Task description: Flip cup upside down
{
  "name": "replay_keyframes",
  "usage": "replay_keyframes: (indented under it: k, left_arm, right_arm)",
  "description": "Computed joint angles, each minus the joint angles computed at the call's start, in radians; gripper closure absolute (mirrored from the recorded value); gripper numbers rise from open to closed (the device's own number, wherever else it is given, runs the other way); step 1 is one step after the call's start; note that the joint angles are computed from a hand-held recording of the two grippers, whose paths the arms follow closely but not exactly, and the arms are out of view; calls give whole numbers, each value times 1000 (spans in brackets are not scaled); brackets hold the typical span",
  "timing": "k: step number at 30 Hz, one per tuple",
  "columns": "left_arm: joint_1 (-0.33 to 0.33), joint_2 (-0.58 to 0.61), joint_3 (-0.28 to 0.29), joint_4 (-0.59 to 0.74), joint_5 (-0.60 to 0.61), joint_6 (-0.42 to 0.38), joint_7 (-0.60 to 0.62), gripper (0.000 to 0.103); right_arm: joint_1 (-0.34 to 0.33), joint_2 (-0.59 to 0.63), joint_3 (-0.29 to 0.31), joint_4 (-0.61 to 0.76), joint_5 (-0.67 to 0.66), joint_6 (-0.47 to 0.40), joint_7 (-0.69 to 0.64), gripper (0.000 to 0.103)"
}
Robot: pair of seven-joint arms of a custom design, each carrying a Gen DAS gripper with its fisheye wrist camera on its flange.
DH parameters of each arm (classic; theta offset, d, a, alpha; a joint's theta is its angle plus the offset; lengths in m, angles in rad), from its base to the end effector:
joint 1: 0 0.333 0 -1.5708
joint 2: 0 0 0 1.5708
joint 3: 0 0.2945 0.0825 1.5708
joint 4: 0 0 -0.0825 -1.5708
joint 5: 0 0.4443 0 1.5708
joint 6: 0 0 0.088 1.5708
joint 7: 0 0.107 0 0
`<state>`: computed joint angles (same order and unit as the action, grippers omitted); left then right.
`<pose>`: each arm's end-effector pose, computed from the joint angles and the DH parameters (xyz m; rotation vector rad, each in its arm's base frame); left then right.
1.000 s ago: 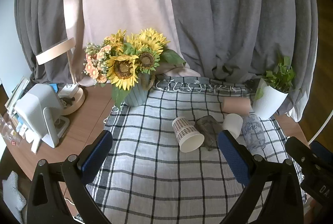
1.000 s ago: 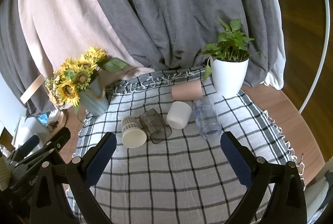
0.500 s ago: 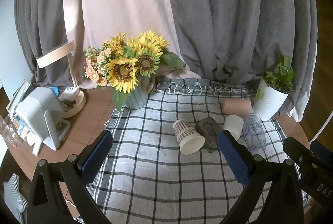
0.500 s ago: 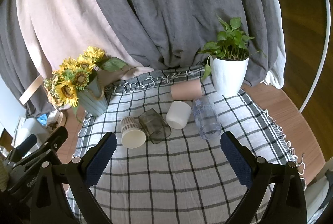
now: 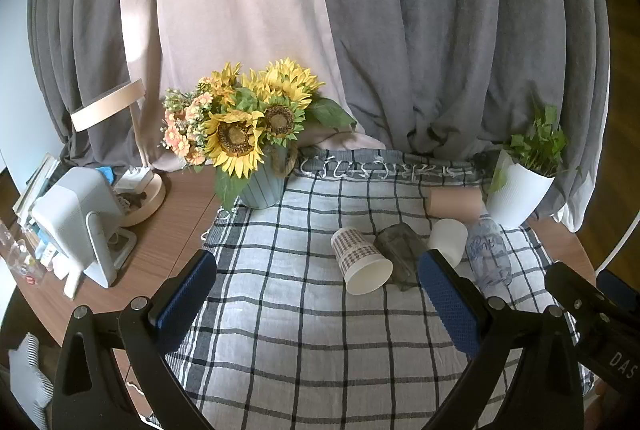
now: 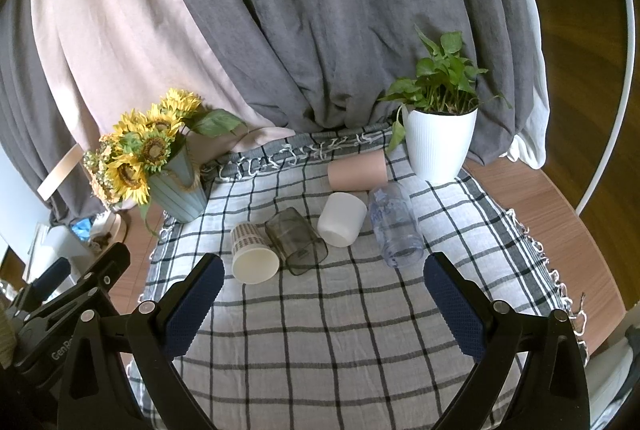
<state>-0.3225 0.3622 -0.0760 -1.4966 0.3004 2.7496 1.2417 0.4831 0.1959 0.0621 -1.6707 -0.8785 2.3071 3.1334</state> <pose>0.7074 -0.3009 0.5325 -1.4640 1.9341 -0.9423 0.6205 0.3548 0.5030 -1.1801 2.1224 -0.7978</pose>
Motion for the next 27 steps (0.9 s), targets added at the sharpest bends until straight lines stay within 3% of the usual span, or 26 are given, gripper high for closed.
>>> replay_keyframes:
  k: [9, 14, 18, 27]
  left_arm:
    - [-7, -11, 3, -18, 15, 1, -12, 0]
    - [-23, 23, 3, 32, 31, -54, -37, 0]
    - [-68, 110, 27, 148, 81, -141, -98, 0]
    - [-157, 391, 52, 530, 111, -370, -167, 0]
  right_arm:
    - [0, -3, 0, -6, 4, 4, 1, 3]
    - [-10, -14, 0, -35, 14, 36, 3, 3]
    - [-46, -18, -4, -61, 95, 82, -55, 3]
    - [-157, 77, -25, -17, 400, 114, -340, 3]
